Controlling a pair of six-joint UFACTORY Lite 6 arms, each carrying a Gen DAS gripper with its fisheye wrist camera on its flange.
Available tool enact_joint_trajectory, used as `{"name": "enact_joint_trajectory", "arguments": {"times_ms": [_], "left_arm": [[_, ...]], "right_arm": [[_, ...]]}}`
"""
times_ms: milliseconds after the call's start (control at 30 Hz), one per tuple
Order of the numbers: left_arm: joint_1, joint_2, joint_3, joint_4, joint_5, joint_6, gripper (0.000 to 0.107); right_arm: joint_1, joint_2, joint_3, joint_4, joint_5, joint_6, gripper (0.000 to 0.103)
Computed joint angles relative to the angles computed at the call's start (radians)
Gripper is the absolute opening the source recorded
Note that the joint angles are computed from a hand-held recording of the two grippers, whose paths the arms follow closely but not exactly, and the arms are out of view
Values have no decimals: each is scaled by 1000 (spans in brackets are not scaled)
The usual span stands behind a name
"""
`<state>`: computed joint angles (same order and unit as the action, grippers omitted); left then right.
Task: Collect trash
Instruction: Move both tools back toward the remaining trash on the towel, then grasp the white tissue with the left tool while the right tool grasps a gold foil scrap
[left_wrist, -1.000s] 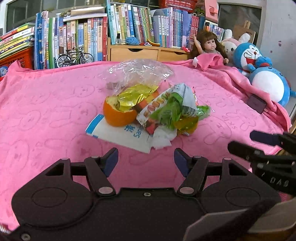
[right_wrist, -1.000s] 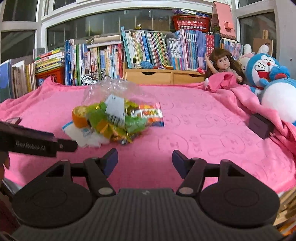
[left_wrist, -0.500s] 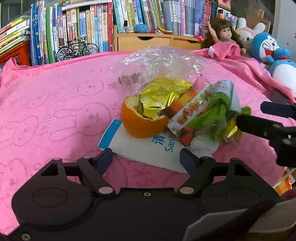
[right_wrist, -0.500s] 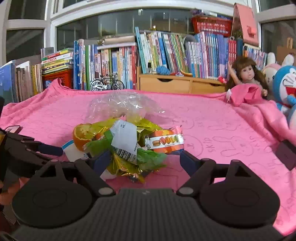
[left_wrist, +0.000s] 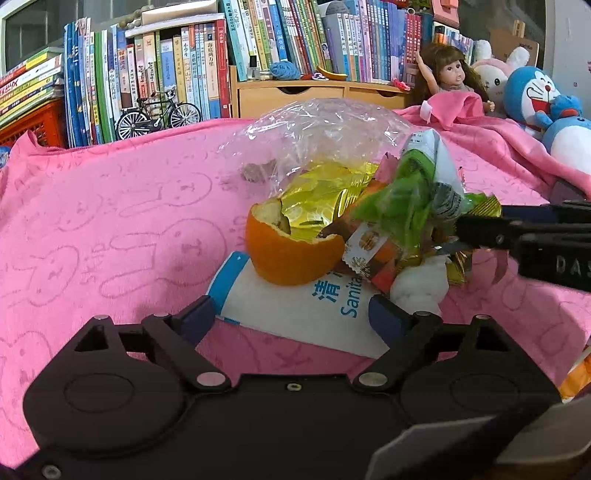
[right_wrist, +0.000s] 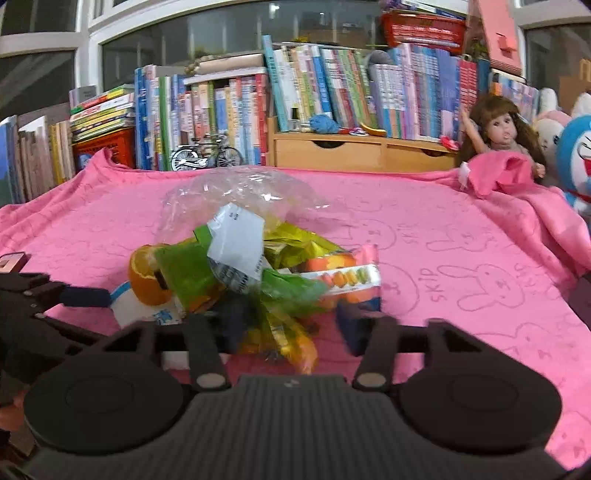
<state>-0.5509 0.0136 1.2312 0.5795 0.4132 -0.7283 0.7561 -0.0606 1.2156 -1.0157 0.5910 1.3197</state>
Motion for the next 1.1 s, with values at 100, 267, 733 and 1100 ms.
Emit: {"name": "enact_joint_trajectory", "arguments": {"times_ms": [100, 267, 733, 1100], "left_arm": [[2, -28, -29, -8, -6, 2, 89], [-27, -73, -60, 6, 29, -16, 89], [-197, -118, -31, 65, 80, -75, 88], [-226, 29, 57, 87, 54, -141, 61]], "right_arm": [[-25, -39, -36, 28, -22, -13, 35], [-31, -109, -112, 19, -22, -4, 34], [-67, -258, -271, 76, -34, -83, 58], [-51, -332, -361, 89, -36, -102, 64]]}}
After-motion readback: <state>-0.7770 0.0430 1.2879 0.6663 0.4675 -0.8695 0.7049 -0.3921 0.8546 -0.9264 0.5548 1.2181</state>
